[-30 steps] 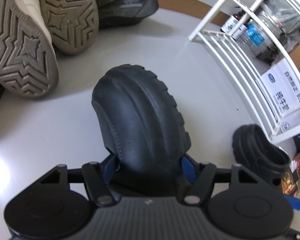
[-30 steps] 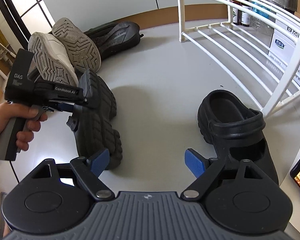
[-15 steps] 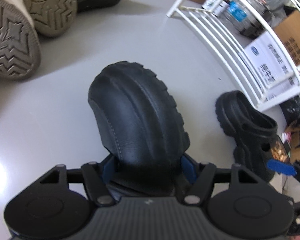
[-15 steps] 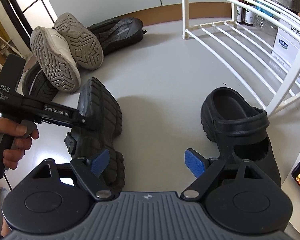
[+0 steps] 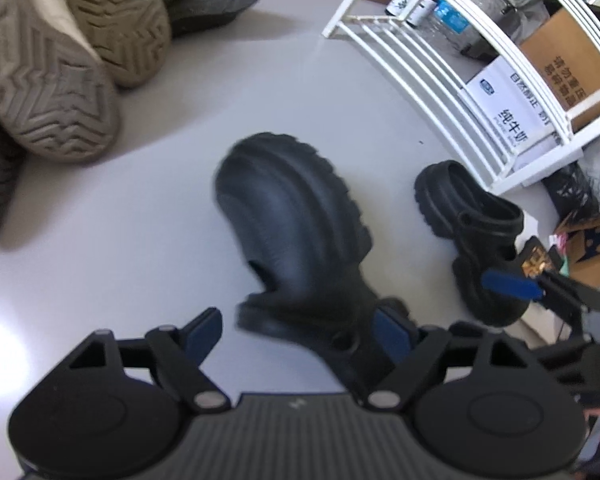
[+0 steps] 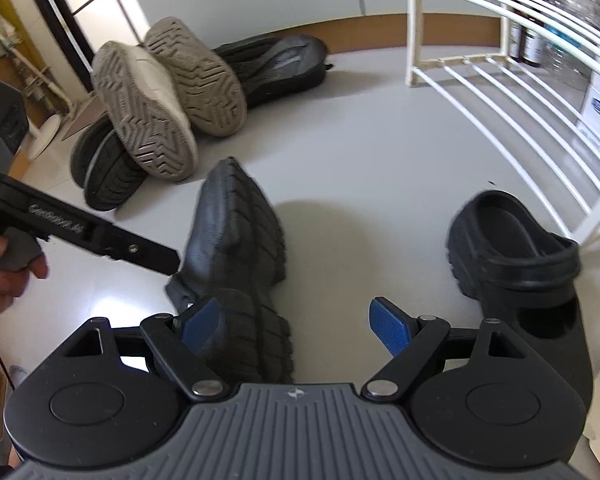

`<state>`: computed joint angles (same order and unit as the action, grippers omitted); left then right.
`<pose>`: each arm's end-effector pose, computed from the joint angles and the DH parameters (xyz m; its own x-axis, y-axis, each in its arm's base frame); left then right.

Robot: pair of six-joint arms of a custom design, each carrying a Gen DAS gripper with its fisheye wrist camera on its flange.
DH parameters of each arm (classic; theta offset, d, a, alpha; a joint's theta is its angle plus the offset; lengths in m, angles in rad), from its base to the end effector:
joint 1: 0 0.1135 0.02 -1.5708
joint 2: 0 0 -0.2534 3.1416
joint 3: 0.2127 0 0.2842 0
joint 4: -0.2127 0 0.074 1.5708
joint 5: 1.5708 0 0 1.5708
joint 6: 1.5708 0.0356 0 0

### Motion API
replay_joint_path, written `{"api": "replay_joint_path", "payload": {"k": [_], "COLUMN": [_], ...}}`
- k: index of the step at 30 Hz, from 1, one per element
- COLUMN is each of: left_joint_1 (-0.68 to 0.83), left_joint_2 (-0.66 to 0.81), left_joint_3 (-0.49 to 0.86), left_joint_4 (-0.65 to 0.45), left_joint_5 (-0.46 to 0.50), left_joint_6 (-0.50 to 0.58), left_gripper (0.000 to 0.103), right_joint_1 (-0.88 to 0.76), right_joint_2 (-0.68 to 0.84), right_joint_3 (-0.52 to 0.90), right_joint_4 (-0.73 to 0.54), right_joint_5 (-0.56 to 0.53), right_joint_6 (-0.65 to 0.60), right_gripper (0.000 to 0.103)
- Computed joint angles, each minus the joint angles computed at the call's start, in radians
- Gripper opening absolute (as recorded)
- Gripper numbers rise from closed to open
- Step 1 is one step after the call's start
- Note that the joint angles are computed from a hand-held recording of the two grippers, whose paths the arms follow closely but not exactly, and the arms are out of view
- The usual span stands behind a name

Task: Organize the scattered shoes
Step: 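Grasp the black clog with the right tool while the left tool releases it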

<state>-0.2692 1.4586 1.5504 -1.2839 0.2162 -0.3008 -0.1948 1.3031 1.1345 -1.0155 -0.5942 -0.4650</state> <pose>0.2900 -0.0879 0.3495 -0.9551 -0.0367 -0.2941 0.0558 0.9523 -0.2999 0.2746 -0.0339 0.2745 -0.7912 -0.2226 -0.5696 -0.4492 0.8435 0.2943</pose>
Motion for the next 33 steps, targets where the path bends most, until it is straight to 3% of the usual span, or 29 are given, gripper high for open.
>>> {"api": "replay_joint_path", "payload": {"k": [2,9,13,33], "left_joint_1": [0.021,0.108,0.124,0.142], "left_joint_2": [-0.058,-0.197,-0.22,-0.218], "left_joint_3": [-0.031,-0.21,-0.268,-0.274], "left_joint_4": [-0.002,0.068,0.056,0.078], "left_joint_5": [-0.021,0.102,0.099,0.103], "left_joint_6": [0.012,-0.007,0.002,-0.03], "left_gripper": [0.091,0.091,0.091,0.091], "right_joint_1": [0.014,0.069,0.076,0.136], "right_joint_2": [-0.011,-0.047,-0.046,-0.025], "right_joint_3": [-0.007,-0.046,-0.056,-0.069], "right_joint_4": [0.001,0.033,0.04,0.132], "right_joint_5": [0.0,0.05,0.066,0.124], "right_joint_6": [-0.009,-0.029,-0.022,-0.006], "right_gripper": [0.086,0.086,0.084,0.079]}}
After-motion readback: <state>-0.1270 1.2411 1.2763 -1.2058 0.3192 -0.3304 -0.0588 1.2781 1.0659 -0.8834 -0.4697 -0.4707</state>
